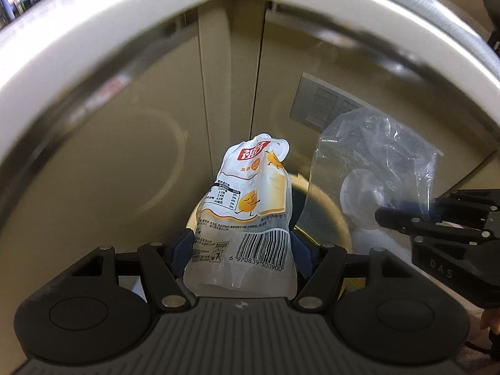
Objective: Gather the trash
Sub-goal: 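Carry the white pouch and clear bag down toward the trash bin with both grippers, then open both grippers over the bin to drop the pouch and bag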
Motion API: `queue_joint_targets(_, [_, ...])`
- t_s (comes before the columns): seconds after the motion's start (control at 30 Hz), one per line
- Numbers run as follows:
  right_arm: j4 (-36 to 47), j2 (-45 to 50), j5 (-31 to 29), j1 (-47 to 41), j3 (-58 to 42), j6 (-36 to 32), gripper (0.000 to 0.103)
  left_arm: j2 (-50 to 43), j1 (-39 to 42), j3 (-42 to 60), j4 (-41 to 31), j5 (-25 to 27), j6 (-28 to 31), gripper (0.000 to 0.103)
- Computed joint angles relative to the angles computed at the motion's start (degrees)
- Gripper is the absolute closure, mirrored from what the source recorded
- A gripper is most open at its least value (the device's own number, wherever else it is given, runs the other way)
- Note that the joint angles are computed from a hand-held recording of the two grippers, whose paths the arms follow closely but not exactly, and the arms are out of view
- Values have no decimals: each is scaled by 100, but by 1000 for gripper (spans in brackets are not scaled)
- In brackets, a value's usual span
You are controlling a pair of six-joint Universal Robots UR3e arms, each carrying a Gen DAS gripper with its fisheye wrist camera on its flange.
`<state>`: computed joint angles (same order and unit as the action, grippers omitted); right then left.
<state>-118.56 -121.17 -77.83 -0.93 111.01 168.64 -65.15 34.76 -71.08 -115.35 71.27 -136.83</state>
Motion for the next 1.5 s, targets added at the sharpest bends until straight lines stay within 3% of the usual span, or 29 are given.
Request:
queue_joint_targets(0.33, [-692, 1242, -351, 367, 12, 236, 89, -824, -1398, -989, 1514, 1066, -1330, 31])
queue_joint_targets(0.77, [-736, 2563, -637, 592, -504, 466, 89, -1914, -2190, -957, 2117, 1613, -2217, 31])
queue_joint_targets(1.17, [-611, 3168, -896, 918, -1055, 706, 89, -2230, -2502, -1025, 2346, 1897, -2402, 28])
queue_joint_targets(1.37, [-509, 3216, -882, 864, -1162, 872, 88, -2290, -2505, -1138, 2579, 1841, -2336, 18])
queue_joint_targets(1.43, [-476, 3216, -808, 789, -1171, 934, 82, -2260, -2442, -1193, 2562, 1788, -2316, 10])
queue_joint_targets(1.47, [-449, 3201, -792, 759, -1178, 971, 71, -2197, -2387, -1241, 2553, 1742, -2305, 2])
queue_joint_targets(1.5, [-464, 3171, -796, 736, -1156, 1001, 57, -2137, -2342, -1280, 2577, 1681, -2310, 0])
